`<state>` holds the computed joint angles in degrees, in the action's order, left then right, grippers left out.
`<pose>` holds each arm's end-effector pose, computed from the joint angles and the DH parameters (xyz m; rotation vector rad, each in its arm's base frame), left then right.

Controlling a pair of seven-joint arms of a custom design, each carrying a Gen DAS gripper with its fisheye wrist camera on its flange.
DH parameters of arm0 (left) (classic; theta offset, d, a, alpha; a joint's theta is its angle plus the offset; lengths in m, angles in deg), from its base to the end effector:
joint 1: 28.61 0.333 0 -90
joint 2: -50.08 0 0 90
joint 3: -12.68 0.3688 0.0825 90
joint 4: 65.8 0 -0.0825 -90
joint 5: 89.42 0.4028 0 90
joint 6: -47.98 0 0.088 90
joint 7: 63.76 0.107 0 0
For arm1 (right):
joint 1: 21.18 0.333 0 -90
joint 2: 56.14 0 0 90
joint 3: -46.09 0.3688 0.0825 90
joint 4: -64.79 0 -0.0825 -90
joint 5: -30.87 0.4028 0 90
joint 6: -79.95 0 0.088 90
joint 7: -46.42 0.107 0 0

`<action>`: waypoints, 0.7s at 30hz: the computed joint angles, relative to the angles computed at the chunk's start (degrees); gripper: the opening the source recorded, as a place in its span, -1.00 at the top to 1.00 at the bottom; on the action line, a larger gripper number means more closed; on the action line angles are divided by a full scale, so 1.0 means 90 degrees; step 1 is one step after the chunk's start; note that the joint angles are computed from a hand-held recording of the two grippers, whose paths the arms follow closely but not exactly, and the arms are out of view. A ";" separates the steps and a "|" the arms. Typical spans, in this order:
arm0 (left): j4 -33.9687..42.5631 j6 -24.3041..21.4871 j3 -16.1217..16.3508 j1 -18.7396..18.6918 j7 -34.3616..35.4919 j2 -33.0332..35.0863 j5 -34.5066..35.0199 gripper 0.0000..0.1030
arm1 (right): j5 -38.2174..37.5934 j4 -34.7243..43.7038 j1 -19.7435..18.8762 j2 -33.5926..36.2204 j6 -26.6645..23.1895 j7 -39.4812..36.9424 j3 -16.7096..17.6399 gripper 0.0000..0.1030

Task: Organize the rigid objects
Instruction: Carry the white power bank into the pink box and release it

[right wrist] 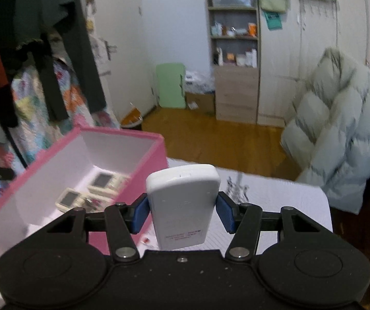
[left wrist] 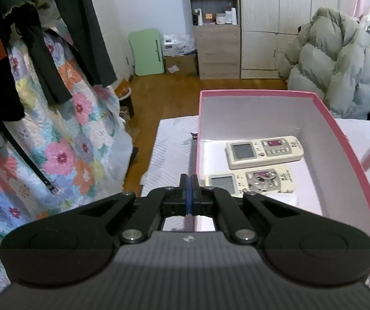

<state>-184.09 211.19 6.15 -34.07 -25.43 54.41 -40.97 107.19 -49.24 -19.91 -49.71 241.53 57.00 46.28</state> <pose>0.5991 -0.1663 0.5084 -1.6816 1.7406 -0.6708 0.6308 -0.0323 0.5017 -1.7471 1.3496 -0.5871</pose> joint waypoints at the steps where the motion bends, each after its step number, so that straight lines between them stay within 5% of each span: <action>1: -0.0020 0.0053 -0.0015 0.0019 0.0114 0.0006 -0.0141 1.00 | 0.0191 -0.0002 -0.0011 -0.0074 -0.0054 -0.0228 0.0028 -0.19; 11: -0.0179 0.0377 -0.0043 0.0088 0.0918 -0.0009 -0.1040 1.00 | 0.0796 0.0139 0.0181 -0.0432 -0.1303 -0.1035 -0.0114 -0.19; 21: -0.0237 0.0359 -0.0076 0.0124 0.1718 -0.0043 -0.1751 0.90 | 0.0443 0.0408 0.0318 -0.0087 -0.1359 -0.0779 0.0023 -0.19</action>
